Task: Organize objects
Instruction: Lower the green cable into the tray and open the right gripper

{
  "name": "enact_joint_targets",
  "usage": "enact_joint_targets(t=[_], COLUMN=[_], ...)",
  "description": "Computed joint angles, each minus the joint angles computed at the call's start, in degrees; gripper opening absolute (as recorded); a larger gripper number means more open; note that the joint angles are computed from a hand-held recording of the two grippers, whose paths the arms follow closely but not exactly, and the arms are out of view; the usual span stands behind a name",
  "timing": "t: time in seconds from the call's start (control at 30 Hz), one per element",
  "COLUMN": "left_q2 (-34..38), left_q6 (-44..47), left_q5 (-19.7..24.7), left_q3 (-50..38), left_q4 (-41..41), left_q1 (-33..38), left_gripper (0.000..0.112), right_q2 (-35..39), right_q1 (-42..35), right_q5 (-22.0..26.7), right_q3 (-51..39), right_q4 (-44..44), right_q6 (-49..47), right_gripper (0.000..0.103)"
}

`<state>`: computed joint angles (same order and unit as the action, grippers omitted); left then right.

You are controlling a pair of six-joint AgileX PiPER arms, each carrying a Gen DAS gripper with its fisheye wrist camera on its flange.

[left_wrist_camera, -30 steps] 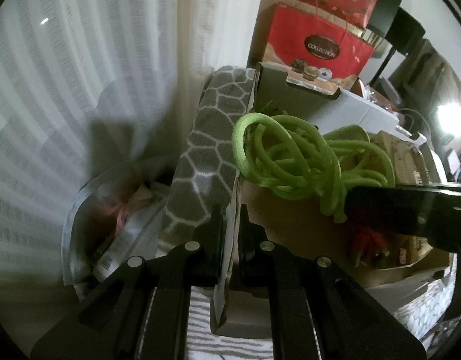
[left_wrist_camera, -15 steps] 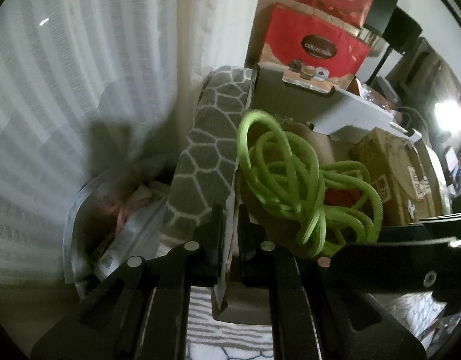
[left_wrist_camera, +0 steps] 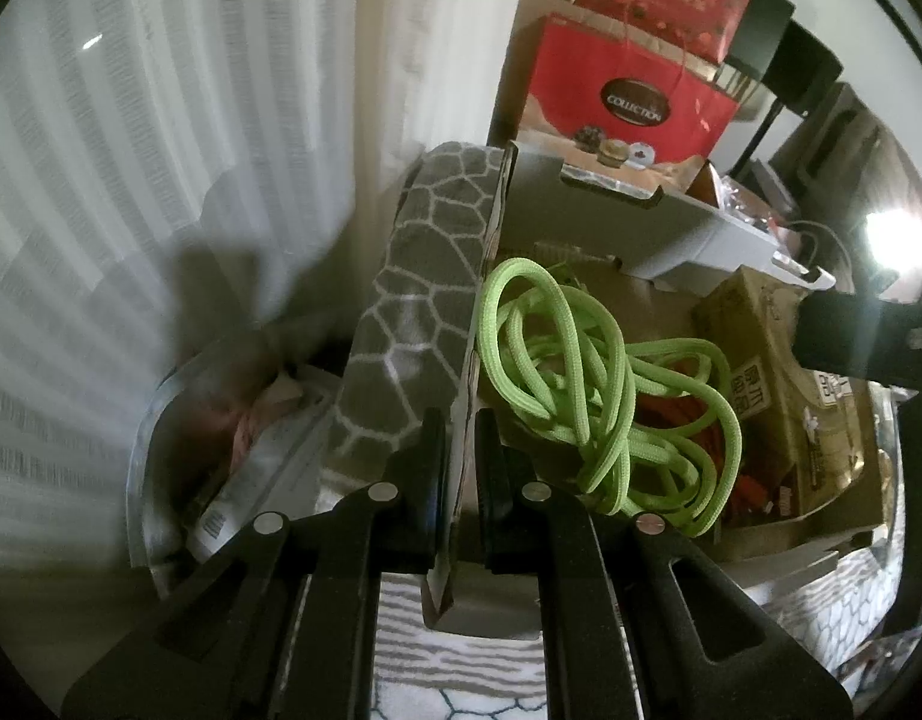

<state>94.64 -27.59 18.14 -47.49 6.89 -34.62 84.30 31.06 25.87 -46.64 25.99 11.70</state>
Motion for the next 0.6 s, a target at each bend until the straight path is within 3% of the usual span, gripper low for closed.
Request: enact_joint_targets(t=[0.23,0.33,0.6], left_q2=[0.1,0.2,0.9], left_q6=[0.8,1.0,-1.4], left_q5=[0.3,0.2,0.0], left_q3=[-0.2,-0.2,-0.4], left_q4=[-0.6,-0.7,1.6], left_q1=[0.2,0.3,-0.3], left_gripper=[0.009,0.009,0.009], right_q2=[8.0,9.5,3.7], right_q1=[4.1,6.9,6.3], right_q5=[-3.3,-5.6,-2.9], right_q3=[-1.3,-0.8,0.3], right_q4=[-8.3,-17.6,-22.2], right_q6=[4.7,12.9,15.5], right_gripper=[0.016,0.013,0.019])
